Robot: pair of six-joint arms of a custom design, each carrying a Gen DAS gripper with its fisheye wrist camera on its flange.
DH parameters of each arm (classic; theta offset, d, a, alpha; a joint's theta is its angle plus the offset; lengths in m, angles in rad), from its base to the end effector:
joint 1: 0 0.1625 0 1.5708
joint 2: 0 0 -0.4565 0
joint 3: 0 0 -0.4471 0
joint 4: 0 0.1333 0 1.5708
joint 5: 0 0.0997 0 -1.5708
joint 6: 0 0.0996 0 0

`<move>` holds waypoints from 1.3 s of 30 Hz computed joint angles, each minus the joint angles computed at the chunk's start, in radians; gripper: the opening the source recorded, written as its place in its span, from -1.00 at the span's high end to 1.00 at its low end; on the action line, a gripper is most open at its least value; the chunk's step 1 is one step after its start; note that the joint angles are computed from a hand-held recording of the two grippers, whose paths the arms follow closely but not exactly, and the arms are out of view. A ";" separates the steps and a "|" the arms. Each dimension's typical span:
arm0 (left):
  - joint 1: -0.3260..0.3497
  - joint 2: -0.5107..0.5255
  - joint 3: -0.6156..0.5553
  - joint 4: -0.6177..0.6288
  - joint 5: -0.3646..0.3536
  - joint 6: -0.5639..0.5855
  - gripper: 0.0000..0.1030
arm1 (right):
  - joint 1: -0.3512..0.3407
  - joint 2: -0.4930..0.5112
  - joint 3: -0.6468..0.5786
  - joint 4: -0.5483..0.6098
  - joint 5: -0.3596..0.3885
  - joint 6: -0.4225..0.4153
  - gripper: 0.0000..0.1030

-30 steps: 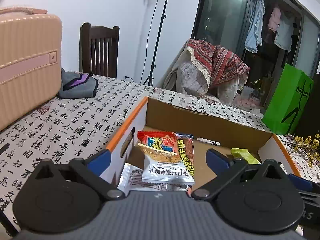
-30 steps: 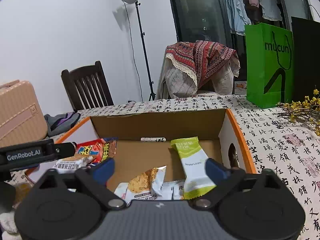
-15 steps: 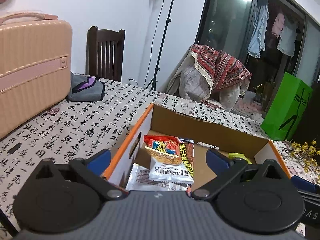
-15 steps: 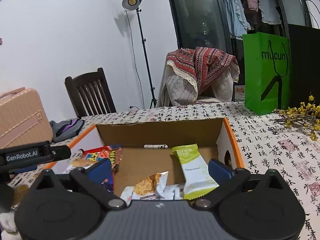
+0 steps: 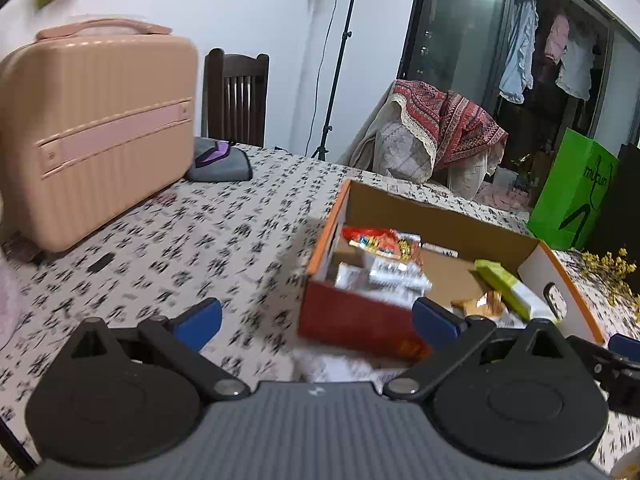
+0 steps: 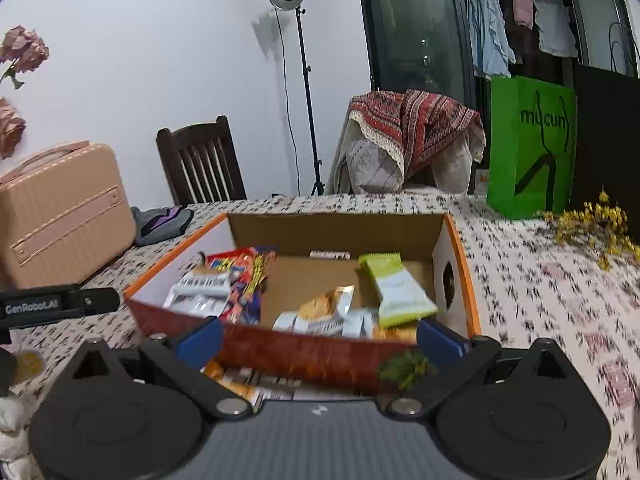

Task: Organize snacks
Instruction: 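Return both grippers to the pile and grasp a lime green bar with the right gripper, then grasp a silver packet with the left gripper while the right holds the lime bar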

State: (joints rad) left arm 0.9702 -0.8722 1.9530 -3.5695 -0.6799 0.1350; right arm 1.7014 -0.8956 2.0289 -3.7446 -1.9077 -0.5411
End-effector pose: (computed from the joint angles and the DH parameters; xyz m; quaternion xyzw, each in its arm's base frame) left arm -0.1733 -0.6259 0.1587 0.1128 0.8236 -0.4781 0.2836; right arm 0.1785 -0.5880 0.1523 0.2032 -0.8351 0.4501 0.2423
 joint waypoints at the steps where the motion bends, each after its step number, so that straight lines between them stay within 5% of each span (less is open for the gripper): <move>1: -0.003 -0.010 0.018 -0.007 0.002 -0.001 -1.00 | 0.000 -0.008 0.013 0.004 -0.001 0.011 -1.00; 12: -0.034 -0.072 0.166 -0.081 0.050 0.017 -1.00 | 0.003 -0.044 0.145 0.023 -0.042 0.032 -1.00; 18: -0.036 -0.103 0.228 -0.052 0.048 -0.040 -1.00 | 0.015 -0.027 0.166 0.039 -0.071 0.015 -0.83; 27: -0.024 -0.143 0.287 0.013 0.019 -0.084 -1.00 | 0.032 0.027 0.135 0.059 -0.125 0.005 -0.36; 32: -0.019 -0.150 0.291 0.045 0.012 -0.105 -1.00 | 0.040 0.046 0.128 0.060 -0.143 -0.034 0.09; 39: -0.018 -0.153 0.294 0.061 -0.004 -0.115 -1.00 | 0.031 0.026 0.148 0.016 -0.123 -0.007 0.26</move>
State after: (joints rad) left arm 0.9518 -1.0254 2.2471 -3.5085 -0.6837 0.0203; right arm 1.7328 -0.8694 2.1768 -3.7283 -2.0307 -0.5484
